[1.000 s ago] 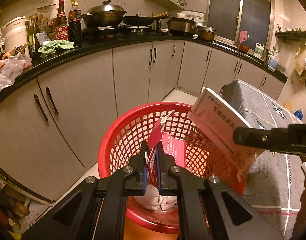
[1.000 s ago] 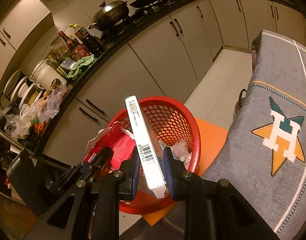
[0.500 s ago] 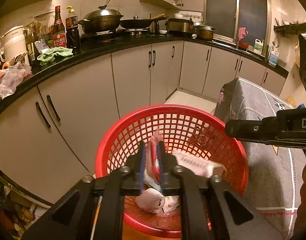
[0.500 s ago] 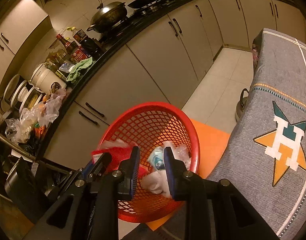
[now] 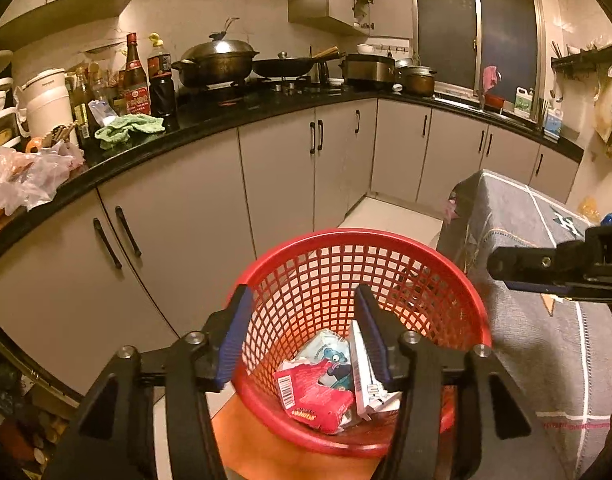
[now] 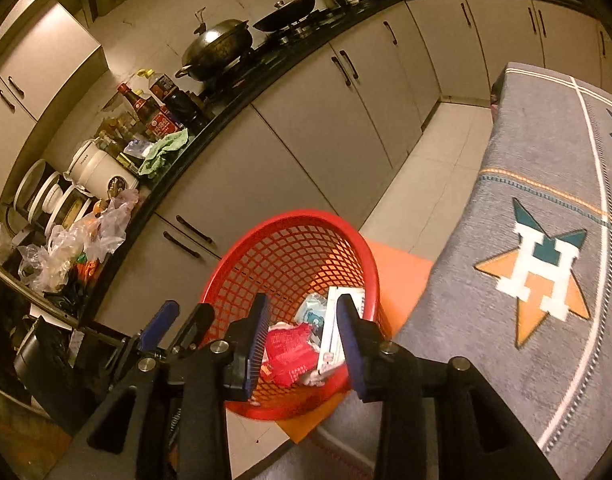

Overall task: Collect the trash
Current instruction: 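Return both tools to the table over the remaining trash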

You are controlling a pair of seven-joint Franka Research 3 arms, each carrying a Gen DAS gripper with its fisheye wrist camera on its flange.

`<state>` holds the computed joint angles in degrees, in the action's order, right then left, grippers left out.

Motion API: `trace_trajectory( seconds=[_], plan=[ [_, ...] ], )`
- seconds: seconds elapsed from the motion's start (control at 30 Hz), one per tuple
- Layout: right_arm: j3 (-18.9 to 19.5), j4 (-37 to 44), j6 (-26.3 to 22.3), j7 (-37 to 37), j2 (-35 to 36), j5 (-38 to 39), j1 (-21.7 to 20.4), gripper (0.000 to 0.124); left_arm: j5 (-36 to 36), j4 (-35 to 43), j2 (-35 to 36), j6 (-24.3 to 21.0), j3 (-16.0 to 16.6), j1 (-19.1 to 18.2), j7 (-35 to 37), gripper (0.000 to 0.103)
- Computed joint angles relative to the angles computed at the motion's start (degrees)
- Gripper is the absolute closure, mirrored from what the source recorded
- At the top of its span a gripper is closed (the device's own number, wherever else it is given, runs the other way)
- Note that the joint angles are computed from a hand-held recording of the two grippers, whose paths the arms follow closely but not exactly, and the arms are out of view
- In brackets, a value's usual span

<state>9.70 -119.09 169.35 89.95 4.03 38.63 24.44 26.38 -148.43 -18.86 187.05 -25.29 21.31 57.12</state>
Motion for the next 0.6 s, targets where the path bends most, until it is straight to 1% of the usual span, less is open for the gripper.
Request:
trace_trajectory(
  seconds=[0.13, 0.17, 0.2, 0.27, 0.3, 0.33, 0.4, 0.47, 0.5, 0.57, 0.6],
  plan=[
    [0.3, -3.7, 1.1, -2.8, -3.4, 3.8, 0.4, 0.083, -0.6, -2.3, -3.0, -0.6, 5.3, -5.3, 1.1, 0.047],
    [0.2, -5.2, 1.7, -2.7, -4.6, 3.8, 0.6, 0.082, -0.8, -3.2, -4.2, -0.9, 7.3, -7.4, 1.5, 0.047],
    [0.0, -6.9, 2.3, -2.1, -6.1, 3.3, 0.9, 0.082, -1.0, -3.7, -5.0, -1.1, 8.1, -8.4, 1.7, 0.046],
    [-0.4, -9.2, 2.8, -1.8, -8.1, 3.6, 1.6, 0.082, -1.6, -5.2, -7.3, -2.0, 11.6, -12.6, 2.7, 0.043],
    [-0.9, -11.1, 3.3, -2.9, -9.8, 5.5, 2.3, 0.082, -2.0, -5.9, -8.3, -2.4, 12.9, -14.3, 3.0, 0.042],
    [-1.3, -12.5, 3.8, -3.4, -11.2, 6.4, 2.8, 0.082, -2.3, -6.3, -9.0, -2.8, 13.4, -15.2, 3.3, 0.042],
    [-2.2, -15.6, 4.8, -3.9, -14.1, 7.6, 3.8, 0.082, -3.1, -7.2, -10.8, -4.3, 16.0, -19.7, 4.7, 0.042],
    [-3.2, -18.5, 5.6, -4.0, -17.2, 8.6, 4.8, 0.081, -4.5, -7.6, -12.0, -5.9, 19.4, -25.1, 6.6, 0.042],
    [-3.9, -19.8, 6.0, -4.3, -18.6, 9.1, 5.5, 0.081, -5.6, -7.7, -12.7, -7.0, 21.5, -28.6, 7.9, 0.041],
    [-4.4, -23.5, 6.9, -3.1, -22.4, 8.8, 5.7, 0.078, -7.4, -7.5, -13.5, -8.8, 22.9, -32.2, 9.8, 0.041],
    [-4.9, -25.0, 7.3, -2.6, -24.0, 8.5, 6.0, 0.077, -8.3, -7.4, -14.1, -9.6, 22.7, -33.5, 10.2, 0.041]
  ],
)
